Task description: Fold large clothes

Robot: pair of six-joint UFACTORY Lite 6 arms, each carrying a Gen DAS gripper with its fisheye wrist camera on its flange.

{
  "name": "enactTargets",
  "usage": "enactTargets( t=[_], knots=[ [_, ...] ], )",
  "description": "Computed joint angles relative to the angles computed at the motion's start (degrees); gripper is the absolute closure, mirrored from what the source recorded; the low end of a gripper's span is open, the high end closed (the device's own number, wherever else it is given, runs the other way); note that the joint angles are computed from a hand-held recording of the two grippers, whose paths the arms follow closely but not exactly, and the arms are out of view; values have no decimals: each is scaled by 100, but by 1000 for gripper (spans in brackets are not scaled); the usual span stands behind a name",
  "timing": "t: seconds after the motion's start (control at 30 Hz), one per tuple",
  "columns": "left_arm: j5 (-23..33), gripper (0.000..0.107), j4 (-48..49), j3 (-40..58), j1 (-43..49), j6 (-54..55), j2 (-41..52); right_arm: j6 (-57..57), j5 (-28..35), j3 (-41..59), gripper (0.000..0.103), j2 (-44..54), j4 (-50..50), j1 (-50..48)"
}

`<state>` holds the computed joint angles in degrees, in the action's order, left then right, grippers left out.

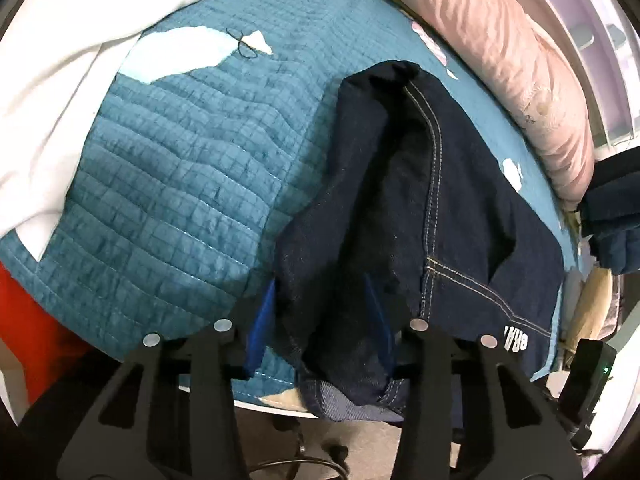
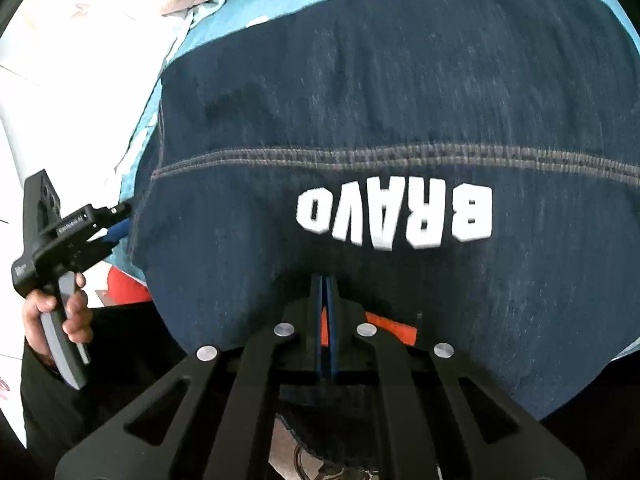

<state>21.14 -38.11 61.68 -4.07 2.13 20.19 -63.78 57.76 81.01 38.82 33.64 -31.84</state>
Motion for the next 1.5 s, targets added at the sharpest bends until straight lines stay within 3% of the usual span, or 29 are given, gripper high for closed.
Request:
enactTargets(
  t=[0.23,0.3,0.37,0.53,0.8,0.87,1.0,1.2,1.33,1.5],
  knots=[
    [254,67,-894,-15,159,790,122,141,199,261,103,192,-56,-51],
    [166,79,-748,-85,88,685,11,165,236,226,99,132,-75,-74],
    [26,100,-562,-246,7,637,-231,177,305,142,97,60,-38,-69],
    [-118,100,-787,-416,-141,922,-661,165,397,227,97,160,-10,-165],
    [-420,101,483,-519,-872,-445,-1740,7,965,260,97,71,208,-499],
    [-443,101,579,-479,-994,-613,-1833,-18,1125,212,97,76,64,-485],
    [-457,101,707,-321,-1279,-810,-1907,-95,522,-201,103,182,-174,-439],
    [-378,101,1821,456,-1997,-1900,-1695,-8,998,253,99,168,107,-672],
    [-349,101,2202,798,-2248,-2318,-1473,41,1017,1245,98,345,774,-650],
    [-279,101,2385,1144,-2356,-2531,-1208,847,1002,3086,98,1645,886,-117]
  ],
)
